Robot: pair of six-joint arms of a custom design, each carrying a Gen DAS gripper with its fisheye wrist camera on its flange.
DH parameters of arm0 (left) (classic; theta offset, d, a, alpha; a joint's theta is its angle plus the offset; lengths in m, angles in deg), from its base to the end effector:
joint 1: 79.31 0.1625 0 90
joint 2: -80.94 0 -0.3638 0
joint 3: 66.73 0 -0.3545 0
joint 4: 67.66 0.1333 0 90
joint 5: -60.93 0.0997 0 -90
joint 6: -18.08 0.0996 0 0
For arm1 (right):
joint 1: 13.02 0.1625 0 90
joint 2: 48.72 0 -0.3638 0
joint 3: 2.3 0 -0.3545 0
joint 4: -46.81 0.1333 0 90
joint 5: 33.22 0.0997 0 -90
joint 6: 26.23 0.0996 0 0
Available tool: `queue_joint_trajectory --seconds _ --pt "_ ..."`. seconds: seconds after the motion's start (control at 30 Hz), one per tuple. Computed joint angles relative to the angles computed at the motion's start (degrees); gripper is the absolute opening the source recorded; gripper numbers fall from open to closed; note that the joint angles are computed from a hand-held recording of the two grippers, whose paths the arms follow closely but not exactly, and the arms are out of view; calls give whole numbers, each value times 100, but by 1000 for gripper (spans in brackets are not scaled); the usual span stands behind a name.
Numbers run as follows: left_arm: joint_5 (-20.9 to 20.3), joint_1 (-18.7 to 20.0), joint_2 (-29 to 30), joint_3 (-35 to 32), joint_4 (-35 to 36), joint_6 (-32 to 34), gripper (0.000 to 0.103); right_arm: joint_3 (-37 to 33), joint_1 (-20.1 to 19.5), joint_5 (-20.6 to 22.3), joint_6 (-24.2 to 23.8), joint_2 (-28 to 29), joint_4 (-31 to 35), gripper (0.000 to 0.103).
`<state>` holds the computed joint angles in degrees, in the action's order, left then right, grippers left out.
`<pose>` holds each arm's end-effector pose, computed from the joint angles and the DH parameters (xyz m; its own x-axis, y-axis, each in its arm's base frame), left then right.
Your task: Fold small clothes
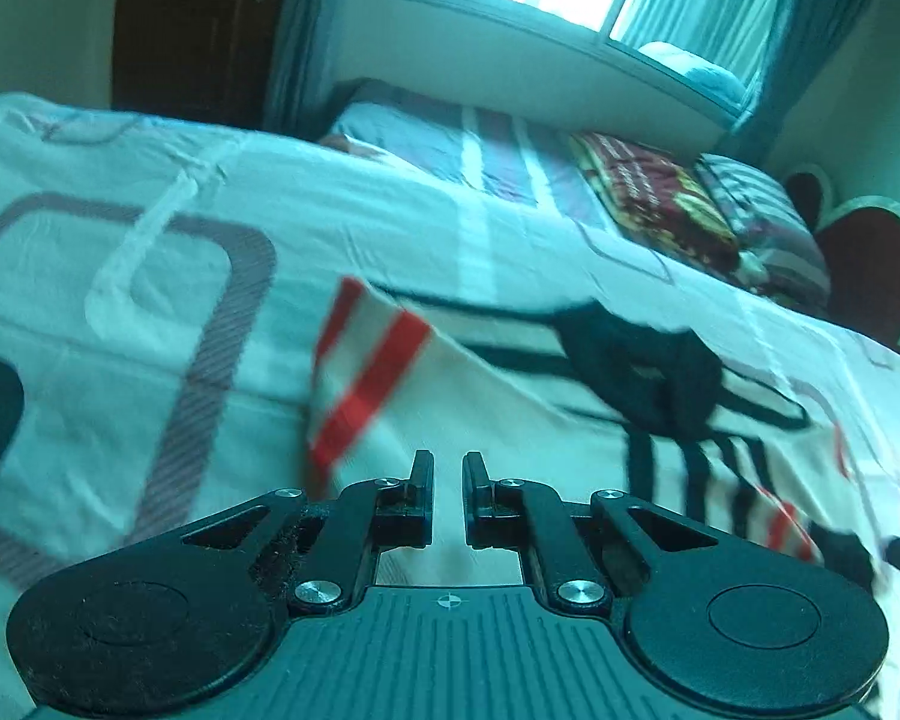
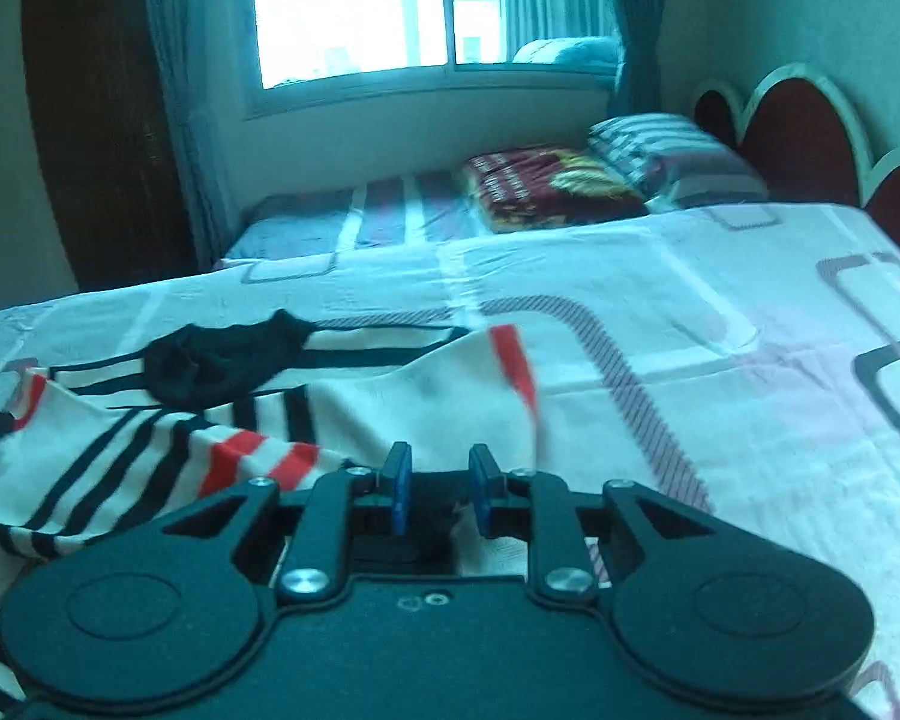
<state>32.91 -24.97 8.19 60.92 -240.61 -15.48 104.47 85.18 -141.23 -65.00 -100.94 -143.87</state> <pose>-0.0661 -0.4716 0.2255 -0.8042 -0.4492 -0.3893 0.0839 0.5625 -0.8225 0.1822 -0.5455 0.1675 -0.6968 -0.3633 0.6185 -0.6864 0.5880 -0.4279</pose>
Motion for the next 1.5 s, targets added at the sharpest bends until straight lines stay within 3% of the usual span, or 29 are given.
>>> queue_joint_trajectory --seconds 0.2,0.27,0.33,0.4,0.47,0.53,0.6,0.7,0.8,0.9,0.97,1.07,1.2,1.5 --pt "-46 -343 -215 621 571 -928 8 85 11 46 80 127 281 22" --pt "-22 -306 -219 777 455 -947 7 79 25 27 15 186 330 21" --pt "-9 -272 -163 890 15 -687 7 -51 25 -266 -146 364 361 22" --pt "-16 -282 -260 933 108 -818 7 -81 -60 -166 -176 348 407 22" --pt "136 -346 -347 983 310 -1006 7 -86 -6 -185 103 214 609 22" --pt "241 -414 -395 1061 418 -1176 6 110 -11 63 23 71 359 27" --pt "345 -464 -354 1109 396 -1237 6 103 -4 -144 -148 128 387 34" --pt "492 -543 -382 1190 507 -1482 4 69 -46 -213 -50 70 692 34" --pt "653 -642 -526 1237 1003 -1872 4 307 -57 189 -10 -231 653 35" --pt "797 -792 -644 1198 1838 -2485 4 264 -63 -222 -209 -141 936 37" --pt "860 -989 -807 1116 2817 -3091 4 417 -76 -137 -287 -281 852 37" --pt "807 -1303 -1063 1088 3780 -3815 4 601 -86 202 -62 -610 1014 38" --pt "646 -1714 -1198 1150 4522 -4467 5 912 -41 398 -258 -943 1246 38" --pt "175 -1947 -221 1048 3756 -4249 5 1523 134 587 -531 -965 1375 38"
